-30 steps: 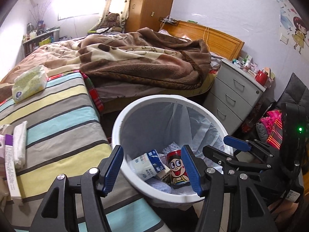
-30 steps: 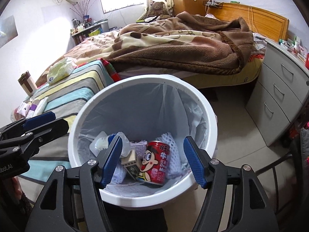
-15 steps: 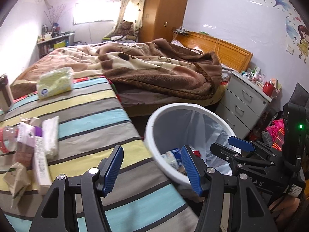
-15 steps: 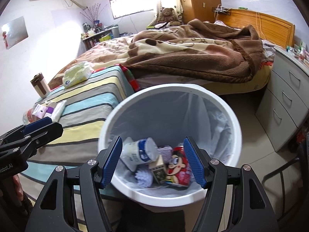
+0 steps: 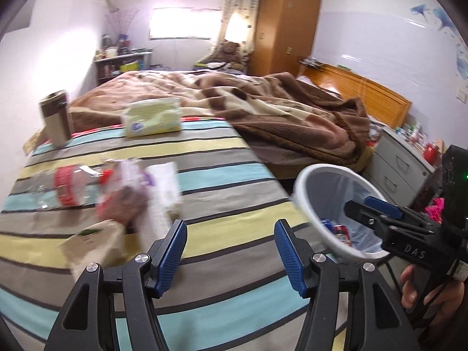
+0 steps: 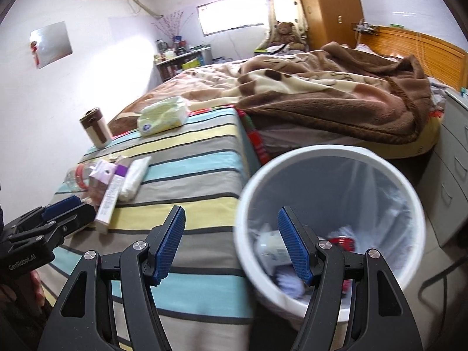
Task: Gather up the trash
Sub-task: 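Move both tools back over the bed toward the remaining trash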
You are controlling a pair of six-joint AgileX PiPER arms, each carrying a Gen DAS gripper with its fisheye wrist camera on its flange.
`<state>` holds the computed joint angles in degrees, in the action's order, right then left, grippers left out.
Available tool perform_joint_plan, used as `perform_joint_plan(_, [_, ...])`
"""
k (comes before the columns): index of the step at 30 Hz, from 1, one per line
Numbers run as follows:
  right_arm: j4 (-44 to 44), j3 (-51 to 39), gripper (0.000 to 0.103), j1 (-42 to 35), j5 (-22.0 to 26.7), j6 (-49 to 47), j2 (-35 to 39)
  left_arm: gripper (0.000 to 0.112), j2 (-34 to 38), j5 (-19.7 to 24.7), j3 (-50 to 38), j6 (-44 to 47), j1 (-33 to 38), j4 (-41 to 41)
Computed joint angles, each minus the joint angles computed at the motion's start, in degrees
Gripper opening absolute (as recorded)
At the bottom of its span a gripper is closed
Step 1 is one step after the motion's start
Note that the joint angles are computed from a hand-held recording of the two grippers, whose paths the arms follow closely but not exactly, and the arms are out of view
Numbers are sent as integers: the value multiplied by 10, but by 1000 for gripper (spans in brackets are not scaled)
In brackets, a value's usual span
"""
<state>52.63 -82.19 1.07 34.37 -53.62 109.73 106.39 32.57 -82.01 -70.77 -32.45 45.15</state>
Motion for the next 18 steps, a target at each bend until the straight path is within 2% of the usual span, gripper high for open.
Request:
perform_joint_plan(9, [-1,-4,67,46,9,15,7,64,-72,-2,116,-63,49,53])
perform_joint_plan(18, [-32,-35,67,101,19,50,31,65,-98,-19,185,-47,88,43])
